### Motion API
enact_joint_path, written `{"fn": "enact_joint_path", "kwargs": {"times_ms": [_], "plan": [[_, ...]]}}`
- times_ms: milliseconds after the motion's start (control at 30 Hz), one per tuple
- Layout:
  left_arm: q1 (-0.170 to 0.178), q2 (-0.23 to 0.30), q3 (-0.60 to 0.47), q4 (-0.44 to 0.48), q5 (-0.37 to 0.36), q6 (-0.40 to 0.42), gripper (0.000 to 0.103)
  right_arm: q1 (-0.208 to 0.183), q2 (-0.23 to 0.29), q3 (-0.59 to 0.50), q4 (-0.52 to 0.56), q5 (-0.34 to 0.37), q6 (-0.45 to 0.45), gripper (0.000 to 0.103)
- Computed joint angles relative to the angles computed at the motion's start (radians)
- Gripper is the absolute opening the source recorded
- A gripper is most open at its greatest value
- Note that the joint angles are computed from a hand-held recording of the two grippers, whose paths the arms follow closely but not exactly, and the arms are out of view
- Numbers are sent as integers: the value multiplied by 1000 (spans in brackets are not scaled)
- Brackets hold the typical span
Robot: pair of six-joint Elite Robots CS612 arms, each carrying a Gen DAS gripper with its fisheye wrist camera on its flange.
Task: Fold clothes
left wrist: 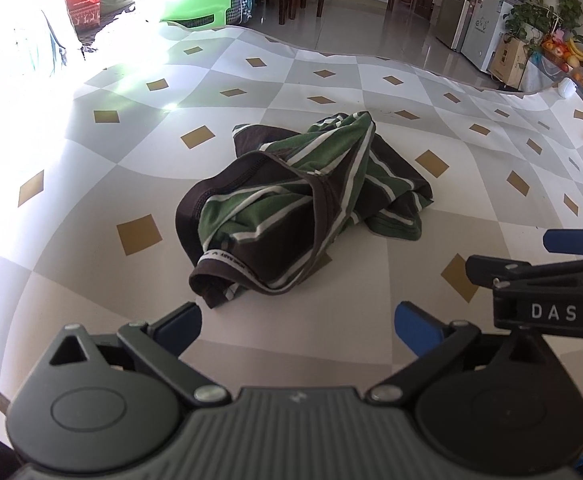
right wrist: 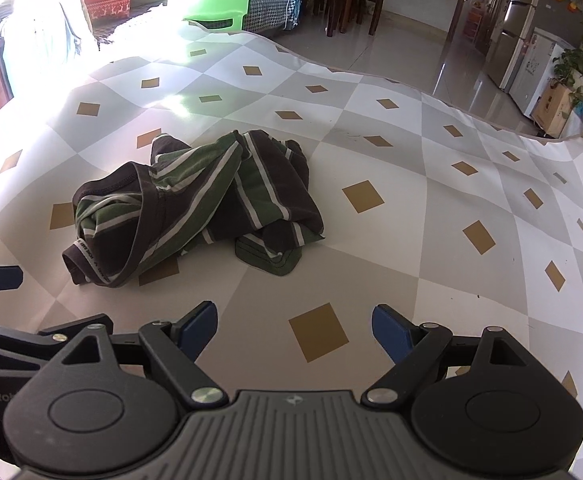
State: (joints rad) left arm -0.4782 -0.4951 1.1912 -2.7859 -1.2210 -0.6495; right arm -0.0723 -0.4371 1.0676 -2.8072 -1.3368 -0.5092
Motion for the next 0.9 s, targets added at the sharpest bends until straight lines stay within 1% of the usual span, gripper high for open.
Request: {"fn": "enact_joint_path", "kwargs": {"times_ms": [100, 233, 333, 400, 467, 567, 633, 667, 833, 900], "plan": [[-6, -7, 11, 34, 19, -25, 103, -3, -5, 12, 18, -10, 34, 85], [-13, -17, 30, 64, 40, -67, 103, -6, -10, 27, 14, -24, 74, 85], [-17, -21, 34, 94, 39, -86, 103, -6, -17, 46, -3, -45, 94, 85], [-21, -23, 35, 117, 41, -94, 103, -4, -22, 57, 0, -67, 102, 85], [-26, -24, 35, 148, 45, -113, 103, -4, -26, 66, 5, -73, 107, 85], [-26, -27, 37, 187, 24, -145, 103, -6, -34, 83, 5, -71, 116, 85], [-27, -28, 38, 202, 8, -148, 103, -7, -39, 93, 7, -66, 117, 85], [-27, -28, 39, 208, 3, -149, 103, -8, -42, 97, 8, -62, 116, 85], [-38, -32, 55, 198, 41, -139, 103, -9, -48, 116, -12, -62, 115, 85], [-39, -33, 59, 191, 41, -139, 103, -9, -48, 115, -2, -66, 128, 85]]}}
